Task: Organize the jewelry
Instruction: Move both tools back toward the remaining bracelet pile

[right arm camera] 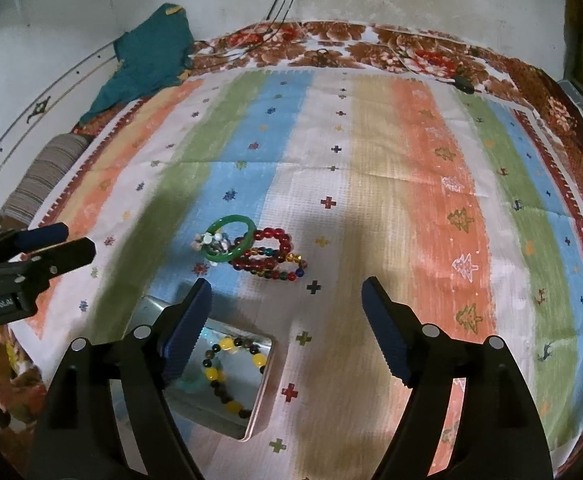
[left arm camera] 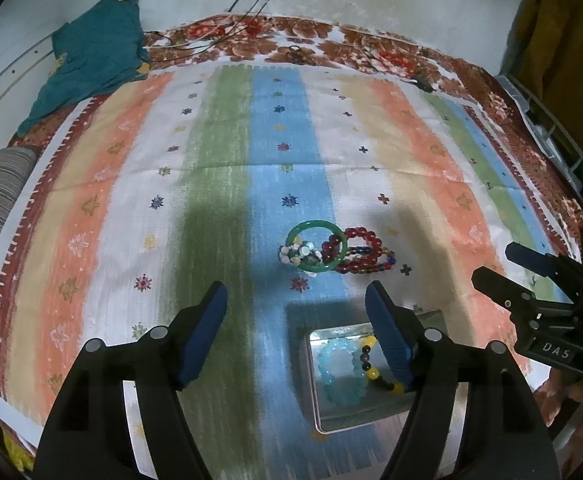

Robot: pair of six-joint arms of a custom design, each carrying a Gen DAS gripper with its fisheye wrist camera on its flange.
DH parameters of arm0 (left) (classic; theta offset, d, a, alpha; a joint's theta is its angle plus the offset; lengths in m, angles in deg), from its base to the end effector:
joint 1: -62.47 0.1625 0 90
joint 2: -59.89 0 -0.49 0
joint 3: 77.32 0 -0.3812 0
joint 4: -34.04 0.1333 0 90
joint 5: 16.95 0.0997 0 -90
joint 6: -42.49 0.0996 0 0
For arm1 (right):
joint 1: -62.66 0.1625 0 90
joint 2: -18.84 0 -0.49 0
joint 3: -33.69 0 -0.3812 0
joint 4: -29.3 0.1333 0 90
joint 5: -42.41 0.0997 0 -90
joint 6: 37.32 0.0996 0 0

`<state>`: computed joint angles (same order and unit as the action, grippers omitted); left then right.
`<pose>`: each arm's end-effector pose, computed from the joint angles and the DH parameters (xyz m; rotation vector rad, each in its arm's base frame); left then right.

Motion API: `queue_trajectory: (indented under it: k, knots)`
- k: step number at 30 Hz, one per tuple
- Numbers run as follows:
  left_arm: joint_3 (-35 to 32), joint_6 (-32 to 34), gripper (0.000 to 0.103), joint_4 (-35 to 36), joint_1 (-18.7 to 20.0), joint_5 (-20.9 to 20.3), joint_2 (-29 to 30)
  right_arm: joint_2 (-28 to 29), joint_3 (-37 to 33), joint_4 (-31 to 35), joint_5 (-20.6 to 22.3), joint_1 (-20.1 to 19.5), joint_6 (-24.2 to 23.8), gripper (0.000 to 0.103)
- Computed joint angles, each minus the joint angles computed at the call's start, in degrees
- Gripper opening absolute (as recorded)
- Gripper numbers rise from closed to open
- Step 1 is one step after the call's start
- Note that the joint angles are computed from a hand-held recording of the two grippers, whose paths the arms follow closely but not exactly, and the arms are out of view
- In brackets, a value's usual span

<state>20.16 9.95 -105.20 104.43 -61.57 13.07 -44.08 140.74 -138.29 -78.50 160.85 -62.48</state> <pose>-0.3653 -0.6031 0.1526 0.3425 2.4228 -0.6384 0.1706 -0.6089 0.3170 0.5097 -2.4136 0.6306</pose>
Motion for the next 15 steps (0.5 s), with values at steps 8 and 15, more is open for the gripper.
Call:
queue_trajectory:
  k: [8,15]
  knots:
    - [-2.4,0.2,0.072,0.9,1.6,-0.2,1.1,1.9,-3.8,3.2,0.8,-0.8,1.8,0.077]
    - [-5.3,0.3,0.071,3.1,3.7,-0.9,3.0,3.7,-6.5,7.0,1.0,-1.5,2.9,0.077]
